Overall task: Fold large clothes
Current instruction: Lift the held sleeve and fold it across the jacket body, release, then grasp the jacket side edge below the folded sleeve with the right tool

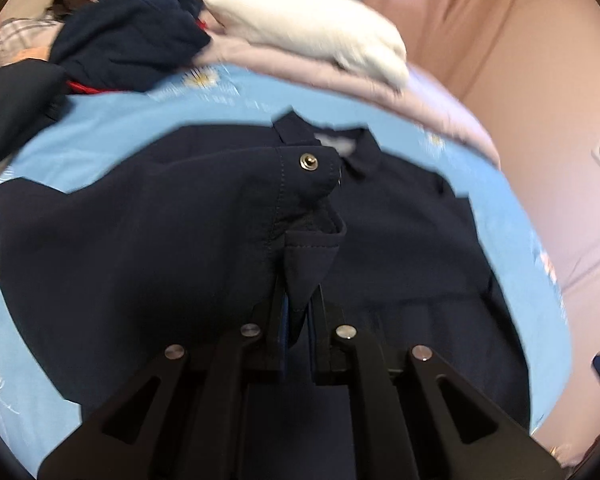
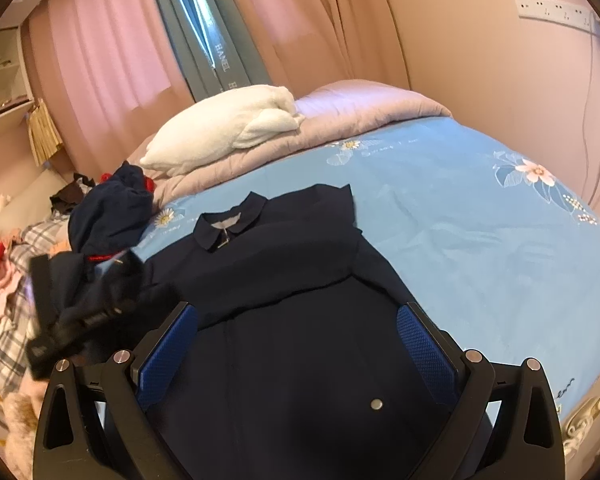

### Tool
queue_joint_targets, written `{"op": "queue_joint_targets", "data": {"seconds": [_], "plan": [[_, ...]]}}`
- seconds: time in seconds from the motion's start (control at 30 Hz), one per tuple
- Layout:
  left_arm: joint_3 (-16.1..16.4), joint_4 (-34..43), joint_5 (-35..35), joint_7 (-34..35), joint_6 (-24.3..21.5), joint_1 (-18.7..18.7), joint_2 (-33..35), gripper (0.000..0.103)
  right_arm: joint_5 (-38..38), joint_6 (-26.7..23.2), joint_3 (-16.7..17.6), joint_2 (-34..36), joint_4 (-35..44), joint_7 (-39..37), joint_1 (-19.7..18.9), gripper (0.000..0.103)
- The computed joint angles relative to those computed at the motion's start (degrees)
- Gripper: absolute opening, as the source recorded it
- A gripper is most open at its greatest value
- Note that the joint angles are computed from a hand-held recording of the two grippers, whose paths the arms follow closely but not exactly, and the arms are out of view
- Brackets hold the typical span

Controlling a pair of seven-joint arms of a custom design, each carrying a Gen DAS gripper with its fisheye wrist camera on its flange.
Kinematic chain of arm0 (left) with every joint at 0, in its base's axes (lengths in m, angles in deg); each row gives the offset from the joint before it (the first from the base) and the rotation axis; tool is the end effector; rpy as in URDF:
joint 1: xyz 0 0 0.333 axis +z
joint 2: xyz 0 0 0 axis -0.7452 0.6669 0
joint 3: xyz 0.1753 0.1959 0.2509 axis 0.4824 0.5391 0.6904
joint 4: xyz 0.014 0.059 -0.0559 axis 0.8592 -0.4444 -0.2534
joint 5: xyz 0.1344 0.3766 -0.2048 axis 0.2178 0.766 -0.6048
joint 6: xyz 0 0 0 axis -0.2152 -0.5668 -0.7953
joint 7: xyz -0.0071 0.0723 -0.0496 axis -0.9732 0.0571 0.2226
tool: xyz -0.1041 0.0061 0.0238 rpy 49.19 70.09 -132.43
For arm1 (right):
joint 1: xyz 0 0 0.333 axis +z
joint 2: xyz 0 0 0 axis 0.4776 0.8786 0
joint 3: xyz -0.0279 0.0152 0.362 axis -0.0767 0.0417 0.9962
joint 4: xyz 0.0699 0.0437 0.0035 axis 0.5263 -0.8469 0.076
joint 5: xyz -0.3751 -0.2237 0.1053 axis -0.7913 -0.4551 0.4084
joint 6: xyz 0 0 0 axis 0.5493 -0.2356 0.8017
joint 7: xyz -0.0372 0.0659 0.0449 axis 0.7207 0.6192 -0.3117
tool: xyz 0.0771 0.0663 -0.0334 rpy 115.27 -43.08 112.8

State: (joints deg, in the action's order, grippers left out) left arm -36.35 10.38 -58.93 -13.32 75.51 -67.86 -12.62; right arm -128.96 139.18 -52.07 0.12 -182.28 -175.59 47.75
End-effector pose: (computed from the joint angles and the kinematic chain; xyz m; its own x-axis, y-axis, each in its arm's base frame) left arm 0.7256 -0.4416 0.5231 -0.2003 -0.9412 0.2721 -0.7936 -0.0070 -0.6085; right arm 0.5337 0.3085 0.5480 -0.2472 -0.9213 -0.3001 -0.4248 0.3815 -0.8210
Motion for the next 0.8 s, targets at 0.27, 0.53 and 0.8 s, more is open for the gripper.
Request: {"op": "queue_joint_targets", "data": {"seconds": [0.27,0.53,0.8], "plan": [[-5.0,-1.3,-7.6,8.7,-4.0,3.0,0.1,0.036,4.0,2.1,-0.8,1.6,0.3,-3.8,-0.1,0.099],[-6.0,-13.1,-13.9,10.0,4.5,6.1,-10.2,0.077,8.5,6.0,-1.7,4.8,2.4,-9.6,0.2,0.099],[4.1,-23.9,2.1,-12.9,5.1,2.2,-20.9,0.078,24.6,14.1,-2.3,13.2,8.4,-28.9,0.9,0.099]]}}
